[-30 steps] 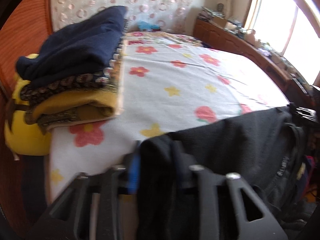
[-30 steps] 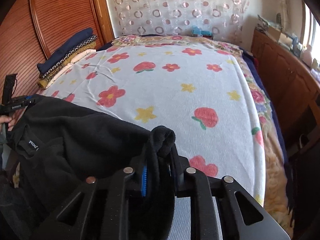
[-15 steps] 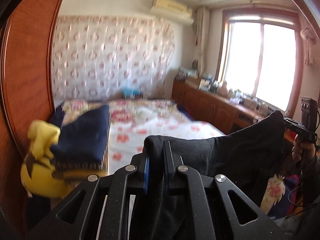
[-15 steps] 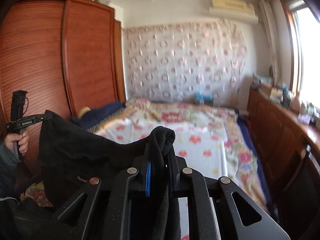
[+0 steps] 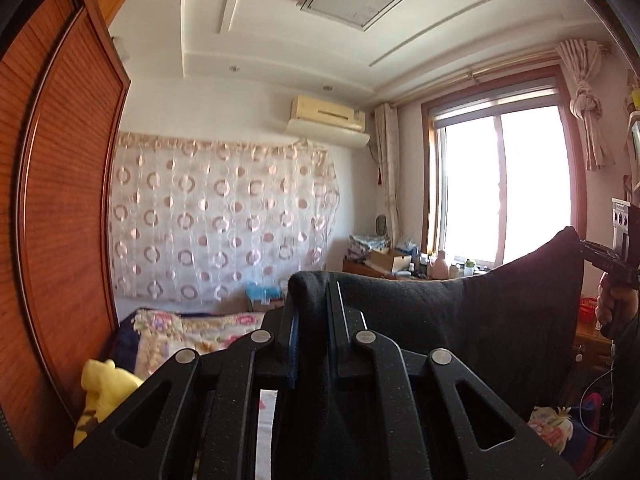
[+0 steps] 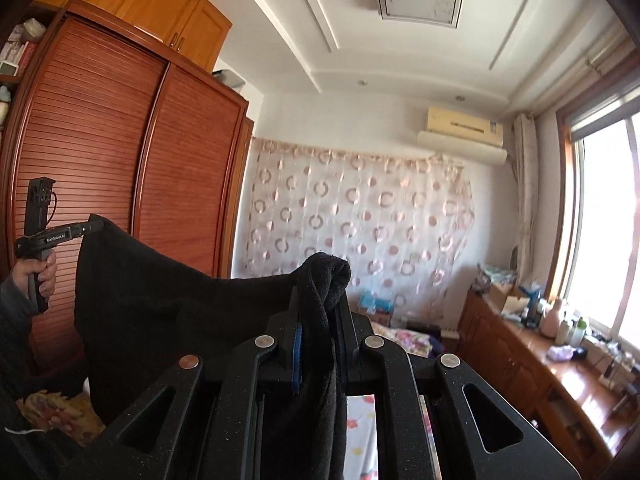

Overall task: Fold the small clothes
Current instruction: 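Lift the black shirt with both tools and fold it over onto itself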

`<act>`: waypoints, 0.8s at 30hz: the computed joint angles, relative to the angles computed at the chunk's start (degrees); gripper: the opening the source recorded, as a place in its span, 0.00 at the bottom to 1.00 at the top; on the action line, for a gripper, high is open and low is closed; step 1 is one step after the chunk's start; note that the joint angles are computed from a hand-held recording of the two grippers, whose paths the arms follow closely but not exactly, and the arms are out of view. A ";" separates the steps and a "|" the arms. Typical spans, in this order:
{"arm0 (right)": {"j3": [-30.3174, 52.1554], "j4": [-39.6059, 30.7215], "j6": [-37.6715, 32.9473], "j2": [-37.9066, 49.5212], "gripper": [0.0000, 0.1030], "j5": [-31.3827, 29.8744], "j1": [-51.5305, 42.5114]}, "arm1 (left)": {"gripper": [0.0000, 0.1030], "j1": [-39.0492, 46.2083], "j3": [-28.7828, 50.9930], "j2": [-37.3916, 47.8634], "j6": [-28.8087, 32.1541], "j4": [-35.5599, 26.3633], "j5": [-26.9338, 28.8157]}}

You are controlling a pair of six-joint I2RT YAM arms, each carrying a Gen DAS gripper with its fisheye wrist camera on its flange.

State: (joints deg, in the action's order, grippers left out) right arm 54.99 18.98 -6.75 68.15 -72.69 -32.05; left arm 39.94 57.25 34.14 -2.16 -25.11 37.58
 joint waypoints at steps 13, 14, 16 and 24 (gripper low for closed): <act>8.82 -11.14 -7.94 9.21 0.12 25.53 21.26 | 0.11 -18.79 5.16 22.27 -0.68 13.59 -25.93; 10.96 -12.53 -8.79 12.12 0.12 27.51 23.24 | 0.11 -20.25 4.90 25.22 -0.27 15.16 -28.23; 15.88 -15.31 -11.15 19.16 0.12 32.56 27.81 | 0.11 -22.23 4.92 32.76 0.46 18.70 -31.79; 46.27 -25.33 -14.21 52.47 0.12 50.70 40.18 | 0.12 -26.85 17.45 67.37 0.73 25.19 -40.40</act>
State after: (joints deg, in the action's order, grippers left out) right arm 101.26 -6.35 -20.96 120.62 -21.99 8.13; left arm 13.09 74.70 101.51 -1.43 0.08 -2.82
